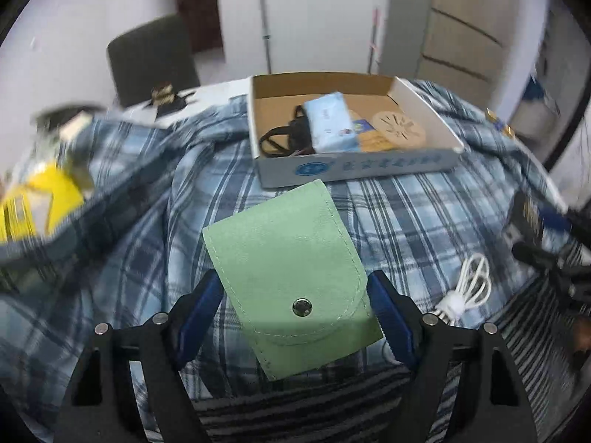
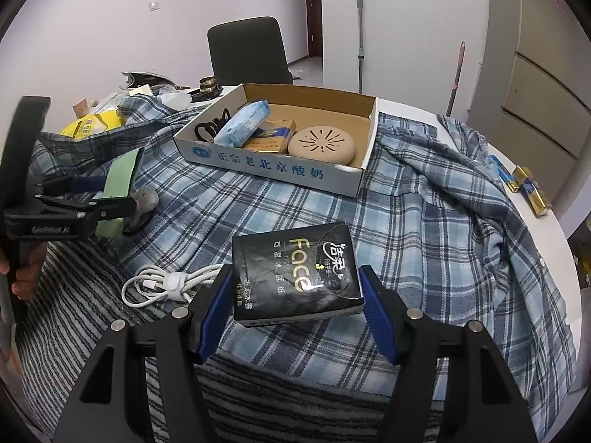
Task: Organize soft objects
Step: 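Lower the left gripper onto the green felt pouch and grasp it while the right holds the packet, then lift and carry the green pouch and black packet over the box with both grippers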
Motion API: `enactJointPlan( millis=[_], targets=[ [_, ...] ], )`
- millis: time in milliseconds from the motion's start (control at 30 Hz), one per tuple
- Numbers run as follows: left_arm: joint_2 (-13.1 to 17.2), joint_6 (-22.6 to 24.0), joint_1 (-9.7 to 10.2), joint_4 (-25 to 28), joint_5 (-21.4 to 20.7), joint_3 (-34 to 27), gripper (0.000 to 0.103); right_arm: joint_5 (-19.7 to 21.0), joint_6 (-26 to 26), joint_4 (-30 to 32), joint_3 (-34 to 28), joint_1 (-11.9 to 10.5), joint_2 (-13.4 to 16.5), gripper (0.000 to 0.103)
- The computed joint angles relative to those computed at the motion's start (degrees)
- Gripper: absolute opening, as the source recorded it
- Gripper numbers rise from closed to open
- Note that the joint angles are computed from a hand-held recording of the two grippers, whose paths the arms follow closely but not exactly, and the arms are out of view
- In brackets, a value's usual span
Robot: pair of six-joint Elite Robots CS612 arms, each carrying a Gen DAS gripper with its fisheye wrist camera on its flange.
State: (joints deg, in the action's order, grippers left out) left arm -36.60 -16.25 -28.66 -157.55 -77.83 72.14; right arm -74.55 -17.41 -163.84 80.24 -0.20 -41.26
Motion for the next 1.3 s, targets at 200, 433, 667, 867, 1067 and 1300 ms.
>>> enactJointPlan(
  millis=[200, 433, 667, 867, 1067, 1300],
  targets=[
    [0.9, -3.4, 0.70, 5.9, -1.9, -1.8, 0.084, 0.0, -0.1, -0.3, 0.2, 0.0, -0.1, 0.065],
    [1.1, -8.0, 1.66, 4.0, -5.3, -1.1, 0.086, -0.2, -0.2, -0.4, 0.3, 0.0, -0.2, 0.065],
    [2.1, -11.7, 2.11, 4.7, -5.9, -3.3, 0.086, -0.2, -0.1, 0.3, 0.0, 0.0, 0.1, 0.065],
    [2.5, -13.2, 1.85, 4.8, -3.8, -4.4, 0.083, -0.4, -1.0, 0.2, 0.3, 0.1, -0.1, 0.065],
    [1.4, -9.8, 0.81, -4.1, 1.5, -1.5, 0.073, -0.6, -0.9, -0.2, 0.5, 0.1, -0.1, 0.065],
    [-1.1, -7.2, 0.09, -18.2, 8.1, 3.6, 0.072, -0.2, -0.5, -1.4, 0.8, -0.1, -0.3, 0.065]
  ],
)
